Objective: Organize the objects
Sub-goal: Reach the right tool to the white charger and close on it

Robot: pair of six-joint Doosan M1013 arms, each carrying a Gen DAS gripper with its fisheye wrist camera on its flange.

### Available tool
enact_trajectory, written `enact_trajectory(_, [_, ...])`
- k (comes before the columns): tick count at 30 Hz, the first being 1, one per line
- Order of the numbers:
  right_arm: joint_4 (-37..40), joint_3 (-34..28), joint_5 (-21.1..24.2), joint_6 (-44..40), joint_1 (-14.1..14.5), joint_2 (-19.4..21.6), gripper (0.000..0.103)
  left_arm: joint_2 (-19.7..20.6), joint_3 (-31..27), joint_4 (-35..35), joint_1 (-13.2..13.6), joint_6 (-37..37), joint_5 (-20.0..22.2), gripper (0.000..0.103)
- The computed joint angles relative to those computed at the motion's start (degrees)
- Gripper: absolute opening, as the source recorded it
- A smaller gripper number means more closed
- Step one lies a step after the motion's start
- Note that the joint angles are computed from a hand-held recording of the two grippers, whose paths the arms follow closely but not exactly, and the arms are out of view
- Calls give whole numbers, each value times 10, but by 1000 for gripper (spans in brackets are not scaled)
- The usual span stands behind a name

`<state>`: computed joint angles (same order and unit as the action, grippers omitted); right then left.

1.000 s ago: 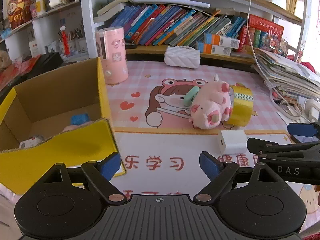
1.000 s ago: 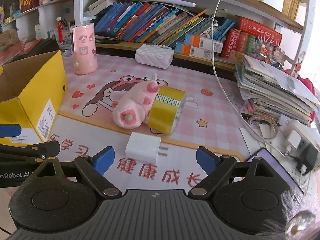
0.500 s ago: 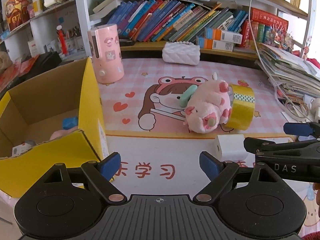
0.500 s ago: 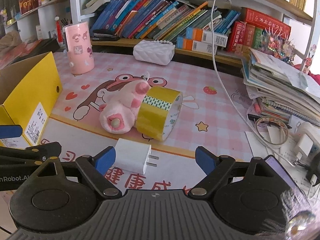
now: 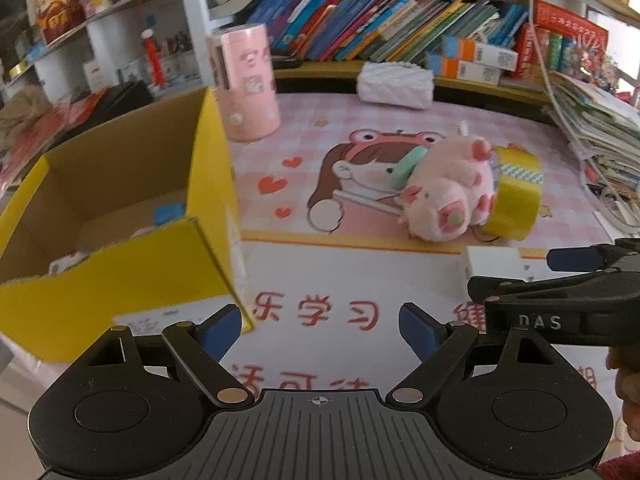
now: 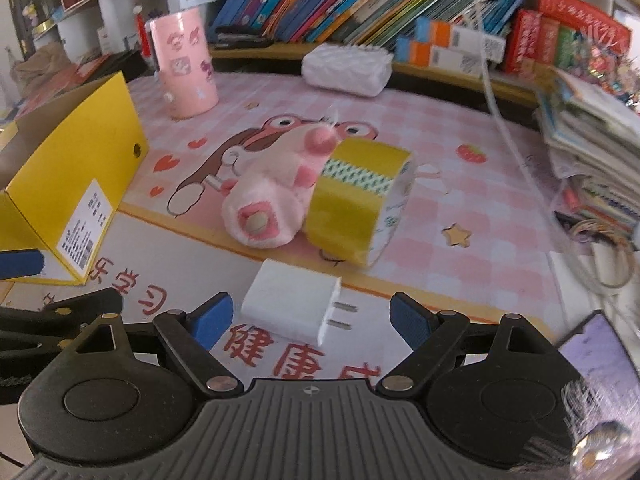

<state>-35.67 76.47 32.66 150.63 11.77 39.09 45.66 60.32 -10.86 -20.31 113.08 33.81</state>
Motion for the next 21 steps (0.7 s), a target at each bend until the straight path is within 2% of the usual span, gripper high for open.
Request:
enact_trajectory(4, [45,-14,0,-47,-4,13,83,-3,6,18,0,-20,-3,88])
enact_trajectory(8, [51,-11,-9,-54,-9,15,69,-5,9,8,-2,-7,-7,88])
enact_trajectory(12, [63,2,-25,-61,-15,6,69,-5,10,-22,-5,25,-11,88])
enact_trajectory(18, [-6,37,-30,16,-17,-20,69,7,-8,-103,-11,109,-11,88])
enact_trajectory(21, [-38,54,-29,49,-19,-31,69,23,-36,-127,-15,121,-3,88])
